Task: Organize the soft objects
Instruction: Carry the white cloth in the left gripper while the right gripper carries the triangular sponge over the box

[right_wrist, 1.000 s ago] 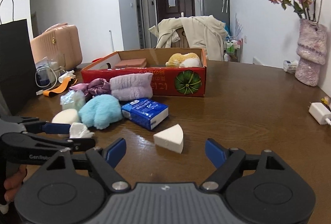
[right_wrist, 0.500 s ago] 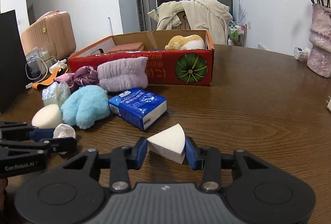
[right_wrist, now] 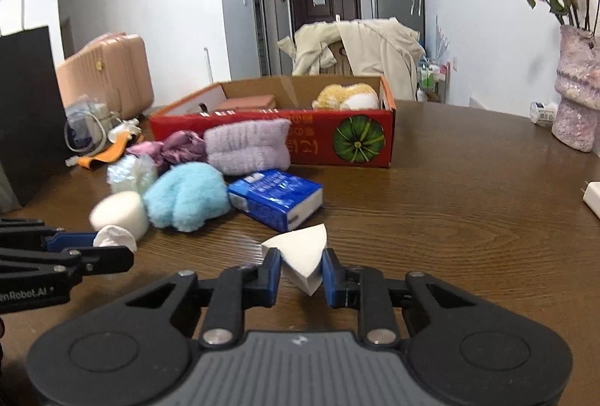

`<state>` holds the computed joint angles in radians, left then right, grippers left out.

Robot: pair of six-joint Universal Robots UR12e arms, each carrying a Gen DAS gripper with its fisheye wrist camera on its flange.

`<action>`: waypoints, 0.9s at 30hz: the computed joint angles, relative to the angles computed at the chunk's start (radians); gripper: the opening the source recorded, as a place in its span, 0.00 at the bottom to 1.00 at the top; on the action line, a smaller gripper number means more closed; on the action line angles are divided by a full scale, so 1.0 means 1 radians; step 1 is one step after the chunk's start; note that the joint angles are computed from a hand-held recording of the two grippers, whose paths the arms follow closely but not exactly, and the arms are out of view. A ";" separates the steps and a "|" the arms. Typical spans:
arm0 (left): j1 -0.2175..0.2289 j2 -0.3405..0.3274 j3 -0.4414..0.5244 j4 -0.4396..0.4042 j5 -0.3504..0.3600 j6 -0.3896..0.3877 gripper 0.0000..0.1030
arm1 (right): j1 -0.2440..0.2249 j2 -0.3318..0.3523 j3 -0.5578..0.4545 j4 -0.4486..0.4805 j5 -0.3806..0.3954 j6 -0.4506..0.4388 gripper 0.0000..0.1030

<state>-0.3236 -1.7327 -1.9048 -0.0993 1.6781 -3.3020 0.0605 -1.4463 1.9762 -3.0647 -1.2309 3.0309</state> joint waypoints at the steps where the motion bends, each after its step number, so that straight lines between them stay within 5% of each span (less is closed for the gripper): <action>1: -0.002 0.005 -0.003 0.006 0.002 -0.001 0.26 | -0.001 -0.007 0.007 -0.005 0.006 0.000 0.22; 7: -0.004 0.024 -0.018 0.037 0.005 0.003 0.26 | -0.001 -0.038 0.033 -0.025 0.024 -0.009 0.22; 13: 0.046 0.017 0.033 0.066 -0.095 0.047 0.26 | -0.010 -0.023 -0.024 -0.038 0.093 -0.044 0.22; 19: 0.102 -0.091 0.213 0.053 -0.058 0.146 0.26 | -0.003 0.085 -0.223 0.024 0.159 -0.087 0.22; 27: 0.175 -0.266 0.471 -0.199 -0.078 0.099 0.26 | 0.062 0.339 -0.635 0.304 0.090 -0.117 0.22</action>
